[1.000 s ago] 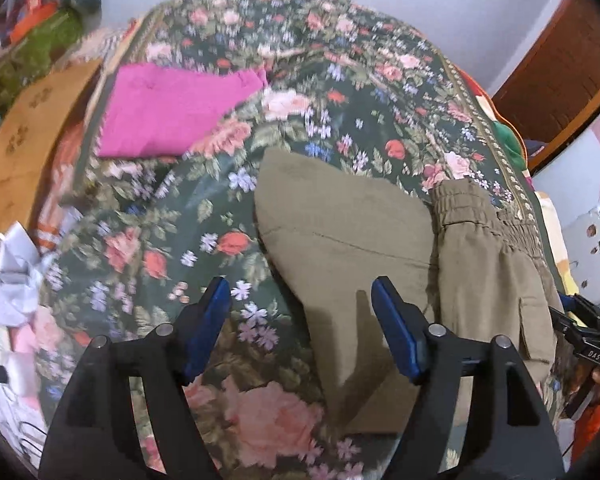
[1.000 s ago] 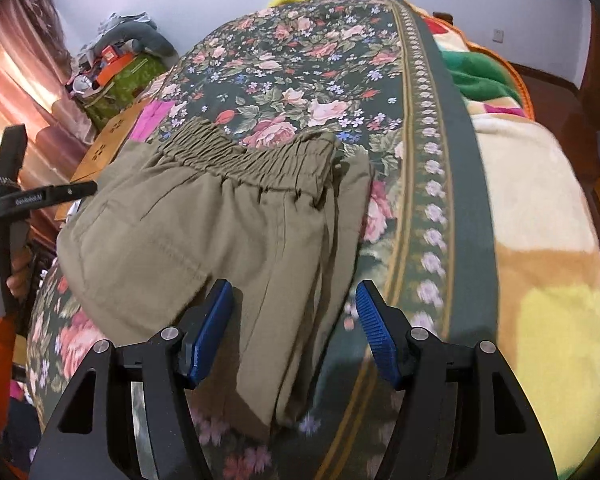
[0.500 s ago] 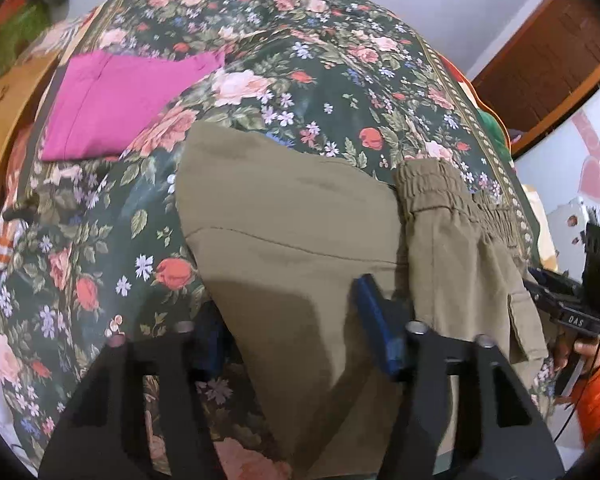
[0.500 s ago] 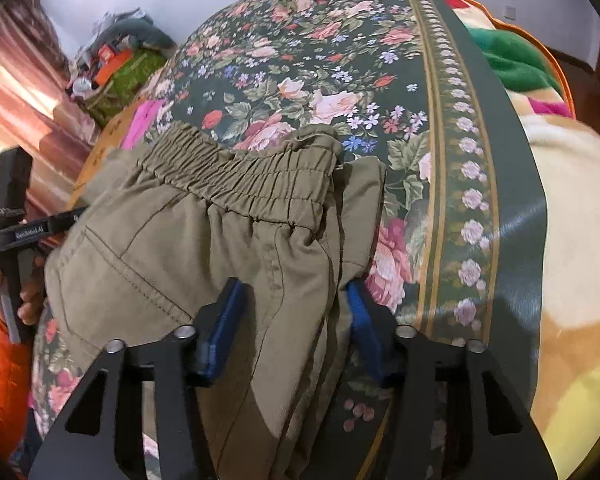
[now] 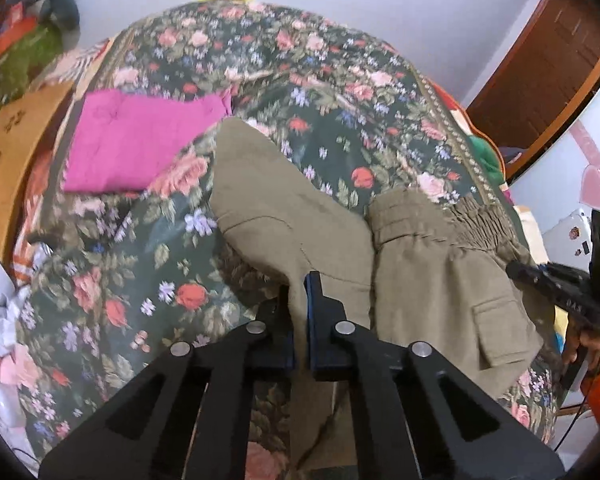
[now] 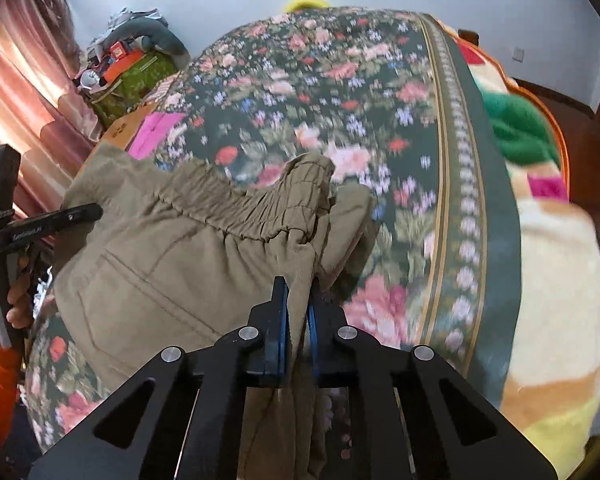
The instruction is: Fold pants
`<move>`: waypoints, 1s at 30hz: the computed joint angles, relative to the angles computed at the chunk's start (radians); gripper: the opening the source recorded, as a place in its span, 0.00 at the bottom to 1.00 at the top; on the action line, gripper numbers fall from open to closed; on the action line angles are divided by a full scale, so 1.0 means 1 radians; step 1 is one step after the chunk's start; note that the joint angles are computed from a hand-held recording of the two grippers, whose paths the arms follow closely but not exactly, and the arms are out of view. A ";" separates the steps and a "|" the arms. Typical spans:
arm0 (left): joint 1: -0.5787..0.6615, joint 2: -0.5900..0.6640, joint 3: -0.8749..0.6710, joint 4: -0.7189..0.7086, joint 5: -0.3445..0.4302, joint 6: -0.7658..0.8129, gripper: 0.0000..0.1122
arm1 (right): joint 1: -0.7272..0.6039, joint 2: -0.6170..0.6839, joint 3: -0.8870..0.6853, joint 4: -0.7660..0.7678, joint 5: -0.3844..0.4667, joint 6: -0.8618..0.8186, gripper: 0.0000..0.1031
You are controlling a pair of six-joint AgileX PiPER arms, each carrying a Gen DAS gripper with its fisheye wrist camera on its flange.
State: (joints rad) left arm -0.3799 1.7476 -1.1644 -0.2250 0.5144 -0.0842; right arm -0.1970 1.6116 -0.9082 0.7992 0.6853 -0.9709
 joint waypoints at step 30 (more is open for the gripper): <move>0.304 0.195 -0.566 0.233 0.175 0.022 0.03 | 0.469 0.388 -0.831 -0.434 -0.072 0.550 0.06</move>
